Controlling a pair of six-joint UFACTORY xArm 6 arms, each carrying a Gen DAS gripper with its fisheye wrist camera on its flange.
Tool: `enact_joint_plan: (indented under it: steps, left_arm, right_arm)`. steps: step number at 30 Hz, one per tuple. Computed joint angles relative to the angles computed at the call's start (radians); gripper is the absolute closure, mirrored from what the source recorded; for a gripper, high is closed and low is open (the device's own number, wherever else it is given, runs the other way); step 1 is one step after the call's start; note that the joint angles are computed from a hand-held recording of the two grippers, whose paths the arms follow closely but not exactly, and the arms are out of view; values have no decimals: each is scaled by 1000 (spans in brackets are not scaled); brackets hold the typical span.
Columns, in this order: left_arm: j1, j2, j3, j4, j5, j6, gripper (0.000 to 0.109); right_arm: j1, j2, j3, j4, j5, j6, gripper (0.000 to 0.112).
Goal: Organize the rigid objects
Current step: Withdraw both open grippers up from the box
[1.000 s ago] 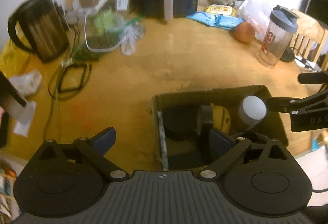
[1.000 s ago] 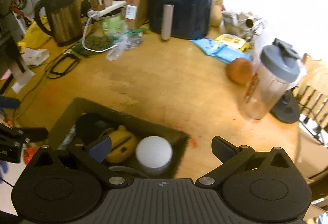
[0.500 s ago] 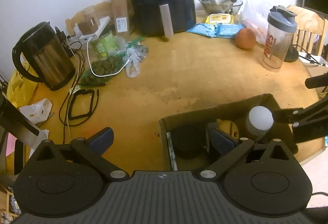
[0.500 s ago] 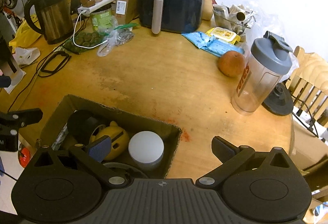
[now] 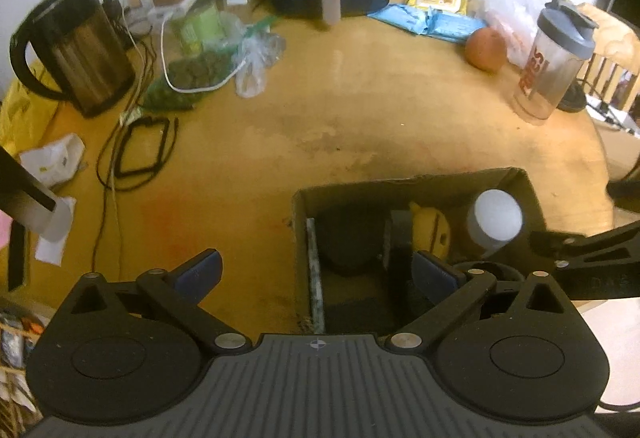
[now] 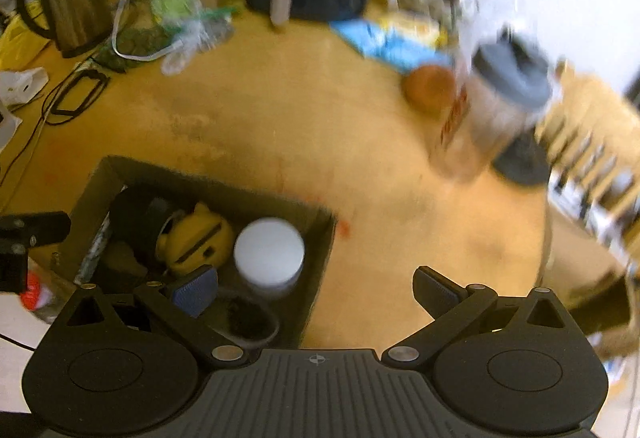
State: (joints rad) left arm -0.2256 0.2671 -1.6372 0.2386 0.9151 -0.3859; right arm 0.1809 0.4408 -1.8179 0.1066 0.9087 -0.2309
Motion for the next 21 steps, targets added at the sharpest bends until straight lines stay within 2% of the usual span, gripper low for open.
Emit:
enact_joint_plan:
  steps: [3,9,14,21]
  left_arm:
    - [5,8,-18,-37,25,-6,6]
    - [18,41,-78,-126,120,-8,6]
    - [32,65,-113,-210,193,-15,6]
    - [25,94,-154,-228,274,-23,6]
  right_arm:
    - [-13,51,-96,21,116,38,9]
    - [-23,111,-206,40,273,89,9]
    - [-24,141,-254,40,360,103,9]
    - [-15,184,-320,-8,469,115,9]
